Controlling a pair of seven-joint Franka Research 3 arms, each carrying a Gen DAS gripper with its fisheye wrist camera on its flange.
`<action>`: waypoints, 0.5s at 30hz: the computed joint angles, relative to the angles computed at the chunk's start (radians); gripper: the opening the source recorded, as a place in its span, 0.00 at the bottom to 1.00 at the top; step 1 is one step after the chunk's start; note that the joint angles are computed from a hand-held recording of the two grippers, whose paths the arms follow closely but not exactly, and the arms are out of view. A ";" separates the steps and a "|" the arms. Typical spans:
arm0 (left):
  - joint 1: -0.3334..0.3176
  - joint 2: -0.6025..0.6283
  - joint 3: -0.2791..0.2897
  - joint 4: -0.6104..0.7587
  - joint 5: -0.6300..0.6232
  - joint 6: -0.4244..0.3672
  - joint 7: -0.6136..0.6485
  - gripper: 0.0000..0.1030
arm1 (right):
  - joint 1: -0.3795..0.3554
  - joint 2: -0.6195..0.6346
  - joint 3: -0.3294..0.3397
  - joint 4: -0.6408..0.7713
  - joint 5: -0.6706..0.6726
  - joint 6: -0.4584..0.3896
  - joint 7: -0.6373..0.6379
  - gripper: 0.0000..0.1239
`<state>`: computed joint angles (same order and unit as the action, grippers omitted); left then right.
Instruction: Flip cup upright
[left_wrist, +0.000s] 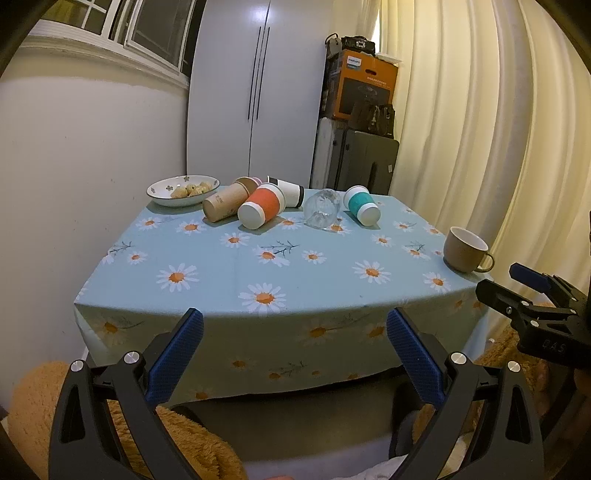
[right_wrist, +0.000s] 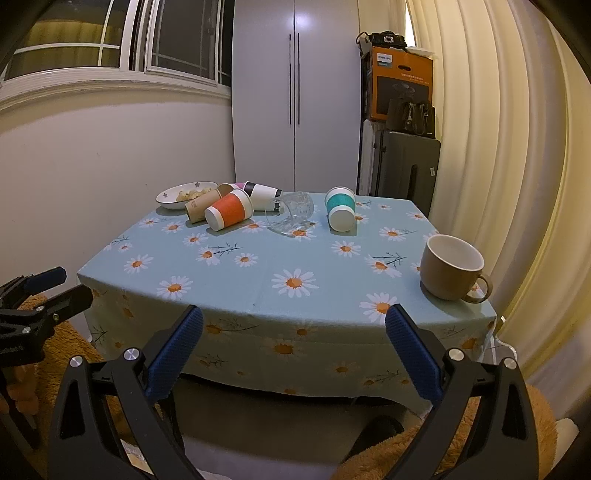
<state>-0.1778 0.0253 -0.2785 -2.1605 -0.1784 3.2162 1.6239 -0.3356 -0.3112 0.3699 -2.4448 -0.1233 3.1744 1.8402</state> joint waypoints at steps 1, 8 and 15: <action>0.003 0.001 -0.007 0.001 -0.020 -0.002 0.016 0.94 | -0.001 0.002 0.000 0.001 -0.001 0.000 0.000 0.79; 0.009 -0.001 -0.029 0.012 -0.134 -0.028 0.124 0.94 | 0.014 0.011 -0.018 0.017 -0.019 -0.030 0.001 0.79; -0.004 0.026 -0.008 0.067 -0.182 -0.108 0.152 0.94 | 0.091 0.055 -0.100 0.071 -0.046 -0.076 0.015 0.79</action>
